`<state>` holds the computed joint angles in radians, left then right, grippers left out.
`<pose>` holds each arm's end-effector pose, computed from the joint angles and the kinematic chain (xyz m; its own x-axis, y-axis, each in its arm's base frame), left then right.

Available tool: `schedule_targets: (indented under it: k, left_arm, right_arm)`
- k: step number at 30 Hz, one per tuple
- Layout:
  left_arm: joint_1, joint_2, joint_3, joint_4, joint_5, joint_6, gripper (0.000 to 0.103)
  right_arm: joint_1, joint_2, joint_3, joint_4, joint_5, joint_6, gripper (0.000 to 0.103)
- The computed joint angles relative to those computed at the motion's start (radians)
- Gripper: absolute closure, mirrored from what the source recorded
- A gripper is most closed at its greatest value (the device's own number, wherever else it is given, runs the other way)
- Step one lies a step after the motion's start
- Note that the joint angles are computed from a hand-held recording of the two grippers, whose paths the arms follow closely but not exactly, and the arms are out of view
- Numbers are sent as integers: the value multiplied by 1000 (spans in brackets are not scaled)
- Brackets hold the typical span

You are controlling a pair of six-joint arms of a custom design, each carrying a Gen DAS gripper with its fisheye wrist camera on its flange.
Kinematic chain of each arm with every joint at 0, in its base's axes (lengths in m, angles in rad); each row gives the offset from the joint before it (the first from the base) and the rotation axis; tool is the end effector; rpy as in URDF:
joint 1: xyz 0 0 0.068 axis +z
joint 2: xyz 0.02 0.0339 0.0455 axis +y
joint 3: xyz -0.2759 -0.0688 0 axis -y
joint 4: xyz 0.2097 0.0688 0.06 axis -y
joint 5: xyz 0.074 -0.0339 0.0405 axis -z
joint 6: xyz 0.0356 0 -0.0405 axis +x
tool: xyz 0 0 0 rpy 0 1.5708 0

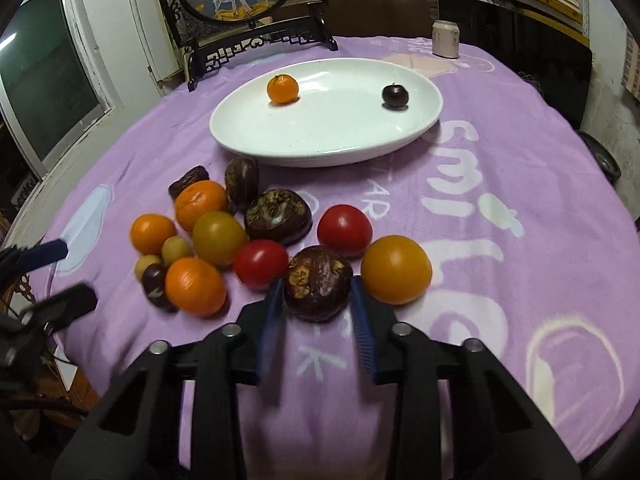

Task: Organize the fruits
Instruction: 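Grasp a dark cherry with the left tool while the right tool grasps a date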

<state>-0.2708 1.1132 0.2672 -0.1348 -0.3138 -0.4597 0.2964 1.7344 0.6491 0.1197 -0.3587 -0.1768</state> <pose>0.1398 -0.0274 0.1542 -0.7570 -0.2278 -0.6124 -0.2755 0.9611 -0.0170 0.2612 0.0928 0.1400 -0.6926 -0.3837 -0.6108 -0.5956 0.7819 0.1841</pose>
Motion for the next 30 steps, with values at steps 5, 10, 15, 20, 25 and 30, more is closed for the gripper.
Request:
schedule_targets:
  k: [5,10,15,20,25,30]
  left_arm:
    - [-19,21,-1,14,32,-13,5]
    - [-68,96,9,51,35,-37,10]
    - [-116,219,34,138,68,-45,18]
    - [-81,388,63,225,110,-52,49]
    - [-64,412,56,293,134,-45,48]
    - [-50,427,64,311,155,-6,48]
  right_arm:
    - [-48,-32,-13,-43,-60,-14,71]
    - [-123,-128,-68,-95,-110,-76,73]
    - [-200,-137,-86,-106,-157,-108,73]
    - [-236,-90,-73,-124,-195,-142,73]
    - [-247,-81,-68,-134,-219,-157,73]
    - [-247,-74,-70,-138,-220,-160,73]
